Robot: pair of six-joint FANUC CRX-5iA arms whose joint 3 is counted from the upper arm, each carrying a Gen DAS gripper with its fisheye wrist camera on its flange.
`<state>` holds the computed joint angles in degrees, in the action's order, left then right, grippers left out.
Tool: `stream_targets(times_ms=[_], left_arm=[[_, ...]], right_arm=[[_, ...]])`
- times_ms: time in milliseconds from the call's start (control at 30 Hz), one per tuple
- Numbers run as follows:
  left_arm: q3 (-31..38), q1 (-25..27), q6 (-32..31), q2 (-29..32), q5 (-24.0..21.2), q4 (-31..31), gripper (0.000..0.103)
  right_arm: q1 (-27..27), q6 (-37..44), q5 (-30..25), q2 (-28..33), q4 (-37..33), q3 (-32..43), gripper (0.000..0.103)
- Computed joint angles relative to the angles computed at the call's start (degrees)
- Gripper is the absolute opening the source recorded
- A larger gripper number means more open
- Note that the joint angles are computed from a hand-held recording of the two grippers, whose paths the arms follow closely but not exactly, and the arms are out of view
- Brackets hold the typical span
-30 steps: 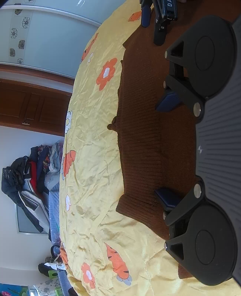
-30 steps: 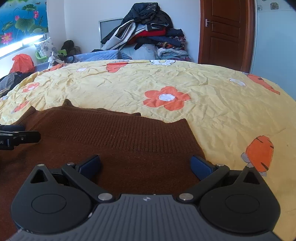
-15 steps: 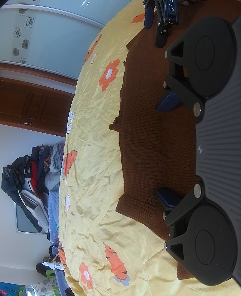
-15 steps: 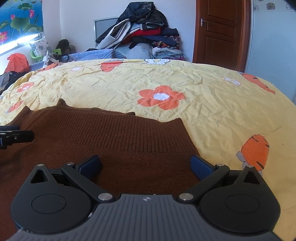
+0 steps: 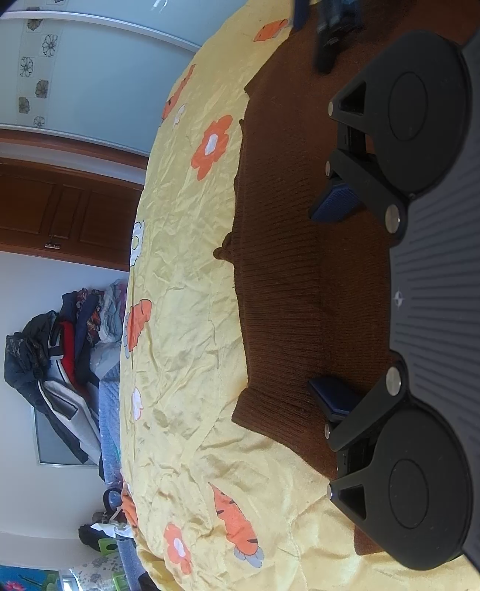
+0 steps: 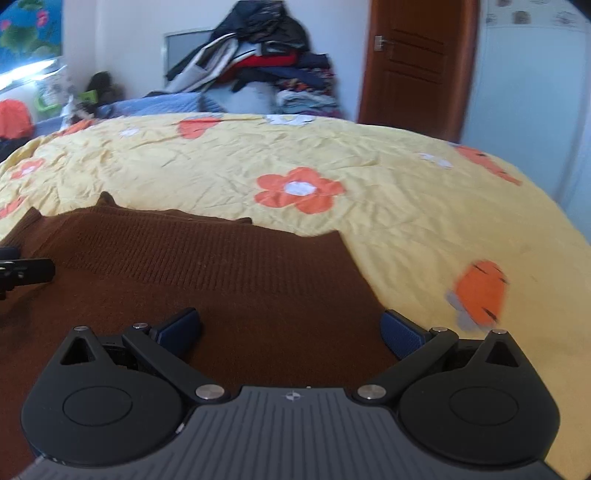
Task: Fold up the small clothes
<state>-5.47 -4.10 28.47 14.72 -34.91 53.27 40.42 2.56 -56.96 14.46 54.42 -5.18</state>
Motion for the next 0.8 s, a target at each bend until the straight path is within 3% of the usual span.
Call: stream_targets(times_ms=[167,233,267,367,433,500,600,700,800], left_arm=[[-0.1,-0.2,1.1,-0.6,0.7,-1.8,0.092],[-1.5,-0.1,6.9,-3.7,4.2,-8.9,0.092],[-2.8,0.8,6.4,-5.6,2.7,-8.8,0.092],[-10.5,5.2,-7.1,-11.6,-7.3,4.5,0.094],[-12.3,7.3,-10.9,-13.3,-12.0,3.2,0.098],[-14.3,7.8,-10.0,-15.5,-9.3,-1.1,0.097],[-18.3,10.1,-12.9,-18.7,-7.6,2.1,0.097],[-18.2,14.0,-4.9,-19.2,-9.6,1.4,0.097],[-15.3,16.9,4.6,-17.5,-13.7,-3.9,0.096]], right_arm=[[-0.6,-5.8,3.8,-3.5,0.9,-4.9,0.103],[0.5,-4.2,0.1,-2.9,-0.1,-3.2,0.103],[1.5,-5.1,-1.9,-3.5,0.2,-3.5,0.103],[4.6,-12.7,-0.4,-9.8,6.3,-11.8,0.103],[6.4,-9.4,-2.3,-10.7,1.8,-12.6,0.103],[7.5,-12.5,-2.0,-12.8,2.4,-15.6,0.103],[9.4,-16.9,-3.2,-17.3,1.3,-17.8,0.103],[10.9,-22.5,-4.2,-21.4,1.9,-21.4,0.103],[9.1,-25.0,3.6,-25.0,0.6,-24.6,0.098]])
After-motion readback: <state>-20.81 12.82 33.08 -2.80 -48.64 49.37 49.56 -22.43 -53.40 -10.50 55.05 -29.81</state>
